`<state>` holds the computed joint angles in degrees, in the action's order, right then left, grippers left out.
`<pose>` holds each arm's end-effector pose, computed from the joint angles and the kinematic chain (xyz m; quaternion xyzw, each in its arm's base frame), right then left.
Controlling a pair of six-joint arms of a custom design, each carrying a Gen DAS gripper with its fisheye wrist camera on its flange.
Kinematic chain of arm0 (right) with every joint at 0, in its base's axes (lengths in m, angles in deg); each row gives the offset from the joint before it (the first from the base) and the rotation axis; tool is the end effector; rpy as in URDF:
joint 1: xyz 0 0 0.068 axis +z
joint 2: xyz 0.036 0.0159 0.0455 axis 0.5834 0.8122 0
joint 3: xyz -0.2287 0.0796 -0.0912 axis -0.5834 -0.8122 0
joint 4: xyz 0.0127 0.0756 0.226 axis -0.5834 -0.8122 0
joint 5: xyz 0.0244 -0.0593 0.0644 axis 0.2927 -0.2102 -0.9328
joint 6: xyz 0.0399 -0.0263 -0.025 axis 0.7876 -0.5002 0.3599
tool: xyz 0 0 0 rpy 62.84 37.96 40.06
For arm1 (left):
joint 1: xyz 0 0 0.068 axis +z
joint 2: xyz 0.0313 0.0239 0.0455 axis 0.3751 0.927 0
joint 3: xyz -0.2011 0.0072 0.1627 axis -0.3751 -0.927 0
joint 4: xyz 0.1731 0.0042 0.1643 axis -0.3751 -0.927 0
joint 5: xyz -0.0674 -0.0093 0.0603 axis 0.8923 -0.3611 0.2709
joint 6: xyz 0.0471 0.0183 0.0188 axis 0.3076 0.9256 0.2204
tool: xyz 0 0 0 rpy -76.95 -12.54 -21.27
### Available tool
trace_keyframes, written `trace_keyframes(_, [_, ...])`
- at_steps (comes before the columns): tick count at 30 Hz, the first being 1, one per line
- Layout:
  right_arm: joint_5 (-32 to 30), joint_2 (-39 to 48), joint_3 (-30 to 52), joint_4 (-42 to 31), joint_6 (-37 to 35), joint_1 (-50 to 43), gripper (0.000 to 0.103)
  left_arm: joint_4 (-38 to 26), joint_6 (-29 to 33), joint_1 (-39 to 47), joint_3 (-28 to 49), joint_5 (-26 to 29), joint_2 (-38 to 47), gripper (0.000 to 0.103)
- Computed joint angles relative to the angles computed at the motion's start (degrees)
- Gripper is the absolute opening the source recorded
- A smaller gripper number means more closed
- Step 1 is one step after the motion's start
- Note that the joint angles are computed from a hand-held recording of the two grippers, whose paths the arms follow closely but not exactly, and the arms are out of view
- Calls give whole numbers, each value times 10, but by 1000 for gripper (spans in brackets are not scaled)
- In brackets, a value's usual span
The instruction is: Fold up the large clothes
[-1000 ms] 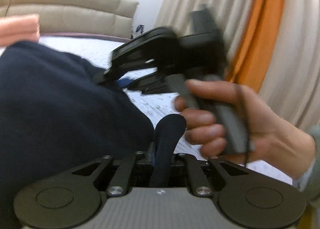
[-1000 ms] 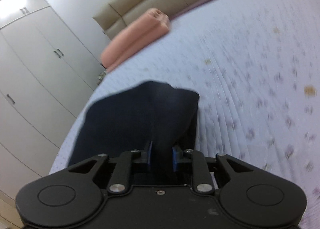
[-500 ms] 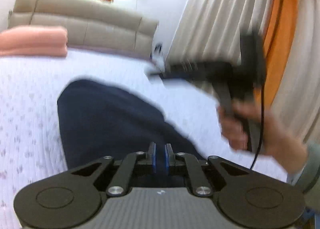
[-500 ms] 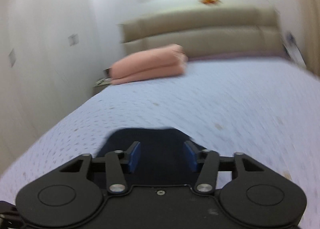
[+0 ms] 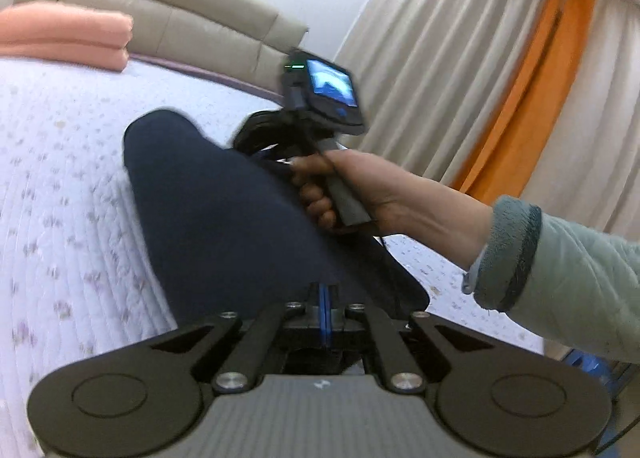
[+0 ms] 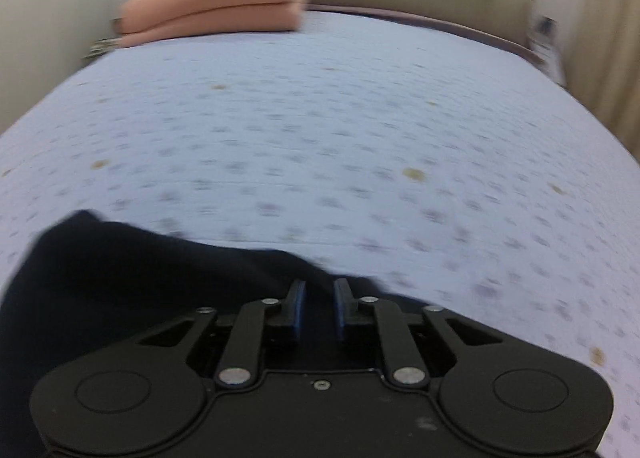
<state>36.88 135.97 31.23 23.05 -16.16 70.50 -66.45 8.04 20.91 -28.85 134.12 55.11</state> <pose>0.3409 0.2130 0.2254 0.0655 0.9260 -0.0956 0.3594 0.2910 -0.0356 0.1554 0.2713 0.7849 -0.4111 0.3759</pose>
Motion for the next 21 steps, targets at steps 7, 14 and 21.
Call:
trace_keyframes(7, [83, -264, -216, 12, 72, 114, 14, -41, -5, 40, 0, 31, -83, 3])
trace_keyframes(14, [72, -306, -326, -8, 164, 230, 11, -85, -15, -31, 65, -85, -19, 3])
trace_keyframes(21, [122, -352, -348, -148, 337, 282, 17, -136, 46, 35, 42, -19, -28, 3])
